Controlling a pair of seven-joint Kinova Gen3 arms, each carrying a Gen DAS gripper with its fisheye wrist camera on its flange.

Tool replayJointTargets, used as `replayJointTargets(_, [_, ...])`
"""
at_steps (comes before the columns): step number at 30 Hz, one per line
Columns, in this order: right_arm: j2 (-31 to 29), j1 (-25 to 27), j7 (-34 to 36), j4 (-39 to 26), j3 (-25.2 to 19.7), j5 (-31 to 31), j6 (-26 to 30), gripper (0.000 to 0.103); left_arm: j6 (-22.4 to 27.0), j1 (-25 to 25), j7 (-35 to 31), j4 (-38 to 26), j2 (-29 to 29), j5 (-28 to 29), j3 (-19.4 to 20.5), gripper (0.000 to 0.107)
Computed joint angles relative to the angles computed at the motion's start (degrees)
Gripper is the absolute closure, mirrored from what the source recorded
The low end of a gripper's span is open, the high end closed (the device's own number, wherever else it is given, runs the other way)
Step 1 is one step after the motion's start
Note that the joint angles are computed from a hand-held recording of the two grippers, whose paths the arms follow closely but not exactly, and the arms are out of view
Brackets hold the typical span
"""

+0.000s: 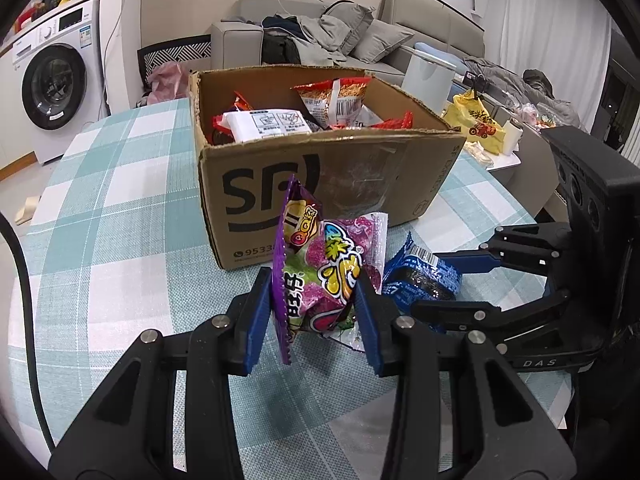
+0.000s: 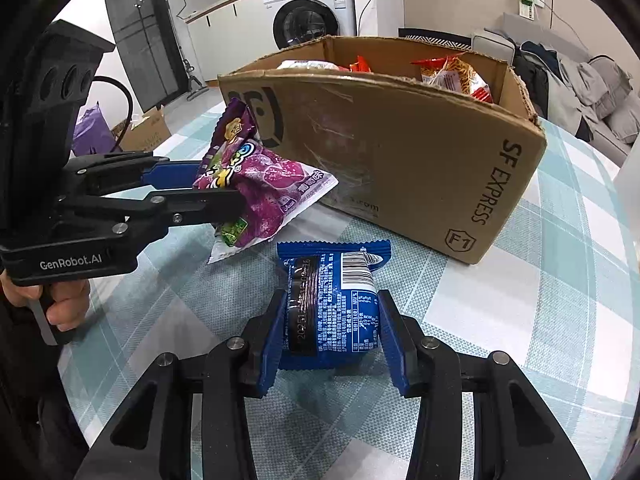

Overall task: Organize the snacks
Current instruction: 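Grasp the purple candy bag with the left tool while the right tool grasps the blue biscuit pack, then lift both bags up over the cardboard box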

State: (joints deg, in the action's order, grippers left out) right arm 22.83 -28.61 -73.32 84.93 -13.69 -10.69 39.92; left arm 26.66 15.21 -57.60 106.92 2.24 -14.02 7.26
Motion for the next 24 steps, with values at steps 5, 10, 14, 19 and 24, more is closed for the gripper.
replayJointTargets(5, [-1.23,0.4,0.39,0.69,-0.24,-0.6,-0.42,0.059,-0.43,-0.04,0.8,0.54,-1.2,-0.81,0.22,0.071])
replayJointTargets(10, [-3.92,2.05,2.45,3.61,-0.96,-2.47,-2.79,0.059,-0.62,-0.25,2.77,0.77,-2.72,-2.54,1.06,0.071])
replayJointTargets(14, [-6.17,3.7,4.55,5.56,-1.68,-4.89,-4.73,0.059,-0.77,-0.73,3.97,1.01,-4.76,-3.64,2.08,0.071])
replayJointTargets(19, [-9.53,4.83,5.86,7.86,-1.66,-7.47,-7.14,0.059,-0.55,-2.16,8.06,1.08,-7.07,-7.16,4.53,0.071])
replayJointTargets(24, [-11.82,5.78,6.9,9.03,-1.26,-9.6,-8.87,0.059,0.16,-4.15,11.79,0.78,-8.98,-9.78,6.65,0.071])
